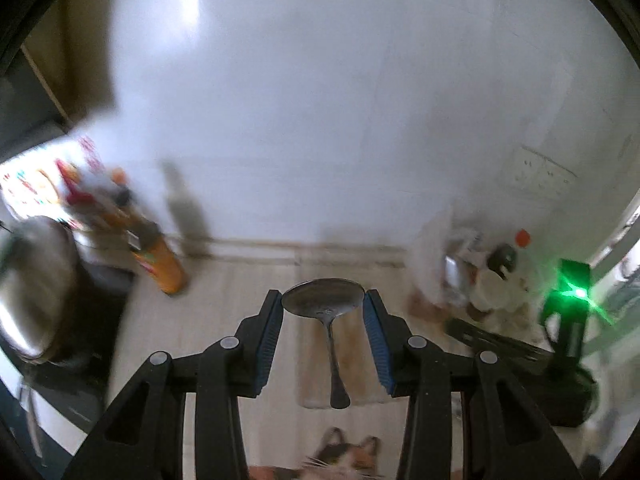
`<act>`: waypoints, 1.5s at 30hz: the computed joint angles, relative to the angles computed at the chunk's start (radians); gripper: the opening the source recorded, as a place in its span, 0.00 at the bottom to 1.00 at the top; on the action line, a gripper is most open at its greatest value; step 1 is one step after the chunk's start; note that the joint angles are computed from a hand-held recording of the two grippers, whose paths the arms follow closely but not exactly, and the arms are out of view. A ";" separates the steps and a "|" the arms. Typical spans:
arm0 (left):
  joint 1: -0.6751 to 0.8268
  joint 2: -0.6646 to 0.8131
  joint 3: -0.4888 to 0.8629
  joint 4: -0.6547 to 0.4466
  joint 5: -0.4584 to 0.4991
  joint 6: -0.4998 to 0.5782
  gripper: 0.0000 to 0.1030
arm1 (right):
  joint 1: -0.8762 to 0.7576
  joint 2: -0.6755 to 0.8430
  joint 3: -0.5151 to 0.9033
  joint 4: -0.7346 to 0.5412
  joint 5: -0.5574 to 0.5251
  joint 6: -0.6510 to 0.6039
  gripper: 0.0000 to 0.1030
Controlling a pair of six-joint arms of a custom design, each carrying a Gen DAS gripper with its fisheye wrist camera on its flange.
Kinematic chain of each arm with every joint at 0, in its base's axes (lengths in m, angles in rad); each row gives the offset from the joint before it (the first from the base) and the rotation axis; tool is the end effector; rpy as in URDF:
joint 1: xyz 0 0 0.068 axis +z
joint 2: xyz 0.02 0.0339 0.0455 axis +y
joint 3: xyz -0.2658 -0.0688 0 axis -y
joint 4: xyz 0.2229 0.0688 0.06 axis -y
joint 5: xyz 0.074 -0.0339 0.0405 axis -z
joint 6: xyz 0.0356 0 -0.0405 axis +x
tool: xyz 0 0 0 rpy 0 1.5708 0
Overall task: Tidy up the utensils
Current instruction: 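Carry both held spoons over the clear basket, then open both tools to drop the spoons into the basket, then grasp a patterned-handle spoon with the left tool while the right tool grasps another spoon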
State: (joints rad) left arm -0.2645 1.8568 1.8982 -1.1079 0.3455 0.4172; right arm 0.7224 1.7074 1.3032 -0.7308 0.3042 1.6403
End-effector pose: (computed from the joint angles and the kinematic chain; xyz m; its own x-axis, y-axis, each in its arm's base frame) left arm 0.3512 -0.1076 0.3436 -0.6089 0.5599 -0.5619 0.7117 0.6984 -0.0753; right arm 0.2549 0.2104 0.2465 -0.4874 0.8391 -0.2416 0.7157 0.5424 0.4400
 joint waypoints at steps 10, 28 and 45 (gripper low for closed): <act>-0.081 0.307 0.144 -0.095 -0.108 -0.061 0.38 | -0.123 0.170 -0.051 0.240 -0.215 -0.112 0.17; -0.134 -0.150 -0.662 0.509 -0.332 -0.038 1.00 | 0.420 -0.217 -0.509 -0.041 -0.070 0.689 0.60; -0.481 -0.151 -1.154 0.691 -0.512 -0.236 1.00 | 0.595 0.146 -0.618 0.455 -0.240 0.729 0.06</act>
State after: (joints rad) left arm -0.7450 1.7057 0.7442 -0.4168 -0.1669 0.1813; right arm 1.3175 1.8537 0.6848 -0.2754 0.0647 2.3691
